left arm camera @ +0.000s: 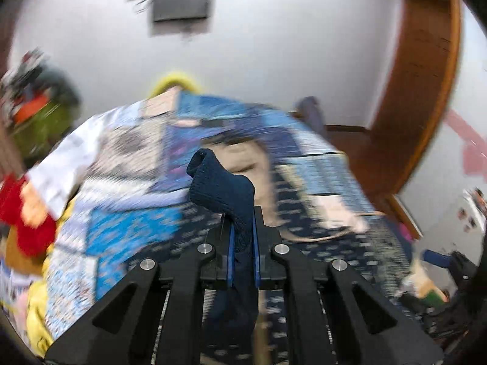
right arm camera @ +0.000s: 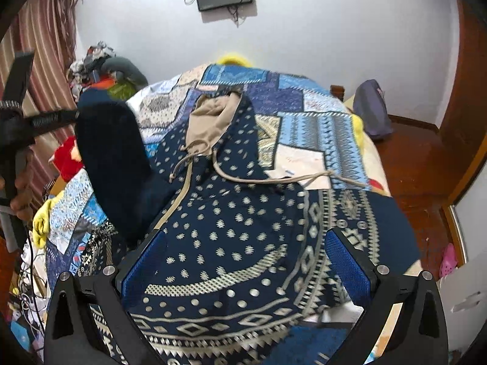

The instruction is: Fold large clothes

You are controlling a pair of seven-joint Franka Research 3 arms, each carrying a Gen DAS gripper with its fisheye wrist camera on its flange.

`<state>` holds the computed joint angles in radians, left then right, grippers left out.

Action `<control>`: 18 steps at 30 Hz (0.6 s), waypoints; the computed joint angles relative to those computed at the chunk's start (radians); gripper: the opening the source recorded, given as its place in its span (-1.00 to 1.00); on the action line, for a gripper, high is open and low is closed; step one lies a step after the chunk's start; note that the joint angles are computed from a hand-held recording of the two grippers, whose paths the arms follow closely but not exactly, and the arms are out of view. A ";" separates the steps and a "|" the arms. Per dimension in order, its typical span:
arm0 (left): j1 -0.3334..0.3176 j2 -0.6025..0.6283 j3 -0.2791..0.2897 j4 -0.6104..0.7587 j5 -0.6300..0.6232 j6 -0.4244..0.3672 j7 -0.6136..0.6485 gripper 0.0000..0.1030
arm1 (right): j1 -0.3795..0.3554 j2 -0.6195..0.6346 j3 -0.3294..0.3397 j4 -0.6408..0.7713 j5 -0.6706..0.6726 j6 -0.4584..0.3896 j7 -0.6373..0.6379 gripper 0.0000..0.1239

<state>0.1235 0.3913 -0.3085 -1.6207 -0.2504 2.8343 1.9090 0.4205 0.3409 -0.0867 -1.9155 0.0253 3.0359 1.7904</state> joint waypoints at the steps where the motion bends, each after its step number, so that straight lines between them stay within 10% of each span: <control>1: -0.010 -0.004 -0.011 0.002 -0.016 -0.016 0.025 -0.83 | 0.002 -0.020 -0.010 -0.026 -0.004 0.012 0.004 0.66; 15: -0.191 0.172 -0.004 0.127 0.108 -0.384 -0.007 -0.81 | -0.030 -0.198 -0.088 -0.264 -0.156 0.051 0.160 0.66; 18: -0.173 0.156 -0.029 0.103 0.064 -0.424 0.030 -0.39 | -0.054 -0.202 -0.082 -0.281 -0.203 0.035 0.210 0.66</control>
